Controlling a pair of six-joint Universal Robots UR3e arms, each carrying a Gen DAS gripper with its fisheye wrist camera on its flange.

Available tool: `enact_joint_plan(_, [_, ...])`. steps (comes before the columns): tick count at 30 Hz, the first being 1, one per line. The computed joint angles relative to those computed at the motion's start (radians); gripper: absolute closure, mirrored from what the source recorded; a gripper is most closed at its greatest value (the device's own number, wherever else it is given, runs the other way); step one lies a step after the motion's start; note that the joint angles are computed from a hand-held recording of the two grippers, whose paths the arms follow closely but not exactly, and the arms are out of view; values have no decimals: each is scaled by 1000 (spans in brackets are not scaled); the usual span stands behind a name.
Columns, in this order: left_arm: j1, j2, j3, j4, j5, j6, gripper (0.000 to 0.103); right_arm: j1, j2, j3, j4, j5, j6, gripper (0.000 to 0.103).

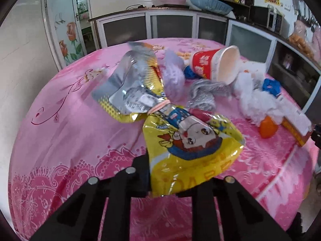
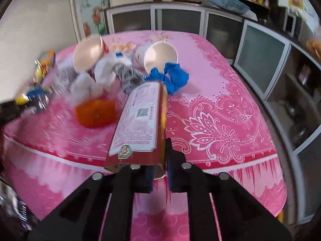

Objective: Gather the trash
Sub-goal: 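Grasp the yellow snack bag with the left gripper while the right gripper grasps the cardboard box, then carry both items over the yellow bin and open both grippers to drop them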

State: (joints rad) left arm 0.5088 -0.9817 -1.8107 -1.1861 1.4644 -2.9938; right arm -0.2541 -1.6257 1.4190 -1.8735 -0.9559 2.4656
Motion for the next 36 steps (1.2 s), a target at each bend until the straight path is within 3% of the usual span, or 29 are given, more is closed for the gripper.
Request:
enact_joint_plan(3, [38, 69, 19, -53, -67, 41, 90, -73, -50, -25, 135, 86, -76, 99])
enact_joint_plan(6, [59, 99, 72, -117, -107, 53, 90, -120, -115, 11, 145, 120, -101, 99])
enact_joint_plan(9, [140, 164, 116, -236, -225, 104, 90, -201, -138, -61, 352, 199, -196, 99])
enact_joint_plan(12, [27, 154, 145, -219, -190, 62, 90, -309, -176, -116, 526, 262, -310, 99])
enact_joint_plan(17, [-334, 15, 197, -81, -38, -99, 90, -577, -212, -241, 901, 336, -581, 99])
enact_joint_plan(21, [-595, -149, 253, 47, 48, -203, 90, -815, -179, -363, 1164, 340, -795, 99])
enact_joint_plan(24, [-774, -315, 329, 140, 104, -249, 90, -990, -141, -410, 1250, 314, -903, 99])
enact_joint_plan(30, [-1013, -718, 652, 203, 103, -267, 90, -1186, -65, -356, 1099, 280, -869, 99])
enact_joint_plan(36, [-1157, -1206, 1272, 17, 47, -227, 90, -1259, 36, -227, 737, 200, -686, 99])
